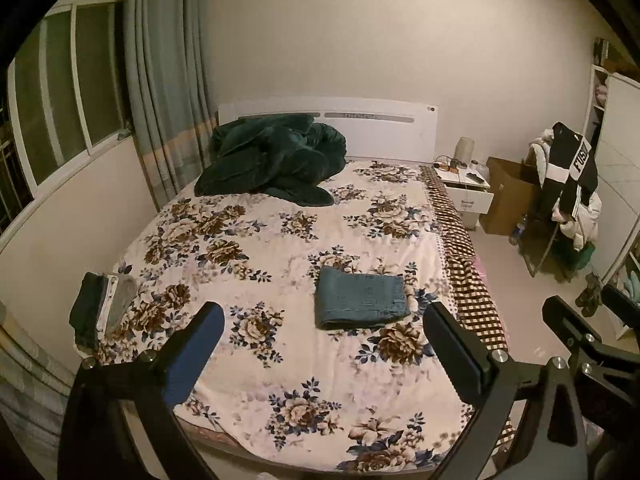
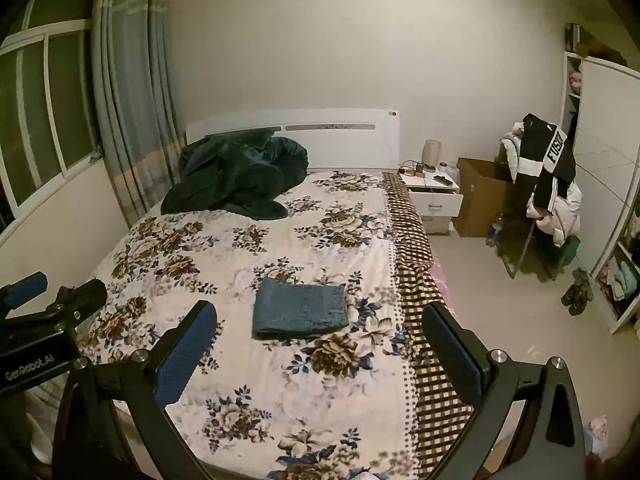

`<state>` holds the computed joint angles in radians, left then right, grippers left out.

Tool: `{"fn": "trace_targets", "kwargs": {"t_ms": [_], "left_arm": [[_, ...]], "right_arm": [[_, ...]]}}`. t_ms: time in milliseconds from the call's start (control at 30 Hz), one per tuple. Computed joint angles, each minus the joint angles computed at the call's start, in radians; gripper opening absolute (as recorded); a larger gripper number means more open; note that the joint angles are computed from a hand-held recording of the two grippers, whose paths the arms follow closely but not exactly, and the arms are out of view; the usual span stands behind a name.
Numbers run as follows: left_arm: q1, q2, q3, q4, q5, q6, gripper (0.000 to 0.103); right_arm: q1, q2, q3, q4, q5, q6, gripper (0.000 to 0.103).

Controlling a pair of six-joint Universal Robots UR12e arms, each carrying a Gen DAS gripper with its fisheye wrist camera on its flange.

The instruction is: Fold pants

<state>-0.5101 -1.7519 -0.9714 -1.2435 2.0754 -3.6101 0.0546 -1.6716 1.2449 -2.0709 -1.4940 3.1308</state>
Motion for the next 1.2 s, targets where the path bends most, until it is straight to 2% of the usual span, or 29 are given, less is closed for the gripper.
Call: {"fn": "trace_targets", "kwargs": {"t_ms": [400,1200], "left_arm": [[-0.004,0.011,0.0,-0.014,0.011,0.012,0.102],[-0.007,0.012,0.01,-0.031,0.014,0.014,0.102]], "right_arm": [[-0.009,0.003,-0.005,0.009,0.027,0.01,0.103],[-0.003,-0.006,0.009,0.009,0.023,0.01,0.103]]}}
